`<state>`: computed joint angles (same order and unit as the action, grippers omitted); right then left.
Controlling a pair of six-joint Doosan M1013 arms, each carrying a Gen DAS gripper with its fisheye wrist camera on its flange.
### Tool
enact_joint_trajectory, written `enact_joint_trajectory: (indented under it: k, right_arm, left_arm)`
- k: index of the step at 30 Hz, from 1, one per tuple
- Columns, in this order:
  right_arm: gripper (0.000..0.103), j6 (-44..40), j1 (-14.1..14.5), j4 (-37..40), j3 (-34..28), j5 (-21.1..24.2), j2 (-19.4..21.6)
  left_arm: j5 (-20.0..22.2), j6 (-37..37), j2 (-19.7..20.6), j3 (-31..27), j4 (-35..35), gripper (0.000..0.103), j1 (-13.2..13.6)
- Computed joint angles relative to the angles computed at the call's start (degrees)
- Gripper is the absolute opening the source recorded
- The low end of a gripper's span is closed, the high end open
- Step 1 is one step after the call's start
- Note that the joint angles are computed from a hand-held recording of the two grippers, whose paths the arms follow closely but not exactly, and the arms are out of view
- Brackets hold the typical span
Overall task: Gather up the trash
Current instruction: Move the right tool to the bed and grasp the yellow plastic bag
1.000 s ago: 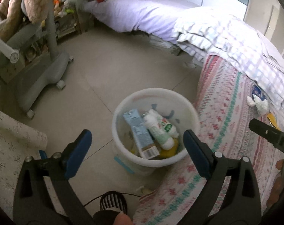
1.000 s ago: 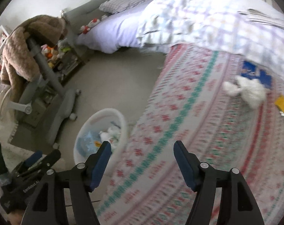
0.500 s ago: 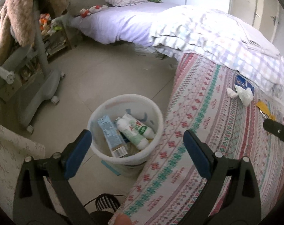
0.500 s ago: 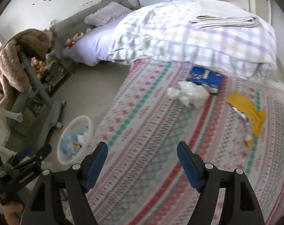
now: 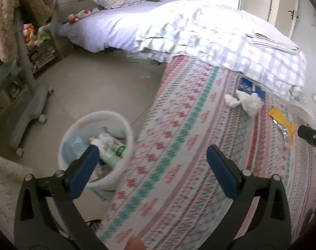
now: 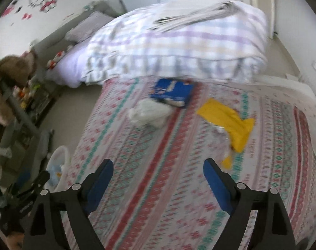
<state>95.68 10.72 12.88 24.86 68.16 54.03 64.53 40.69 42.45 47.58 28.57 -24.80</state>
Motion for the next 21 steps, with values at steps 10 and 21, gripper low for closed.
enact_joint_trajectory:
  k: [10,21]
  right_arm:
    - [0.103,6.83,-3.69,-0.4,0.73,-5.63,0.27]
    - [0.103,6.49,-5.24,-2.21,-5.5,-1.71,5.05]
  left_arm:
    - [-1.8,6.05,5.84,-9.19,-1.49,0.102,-1.18]
    - [-3.2,11.53,13.96,-21.01,-8.98,0.102,-0.92]
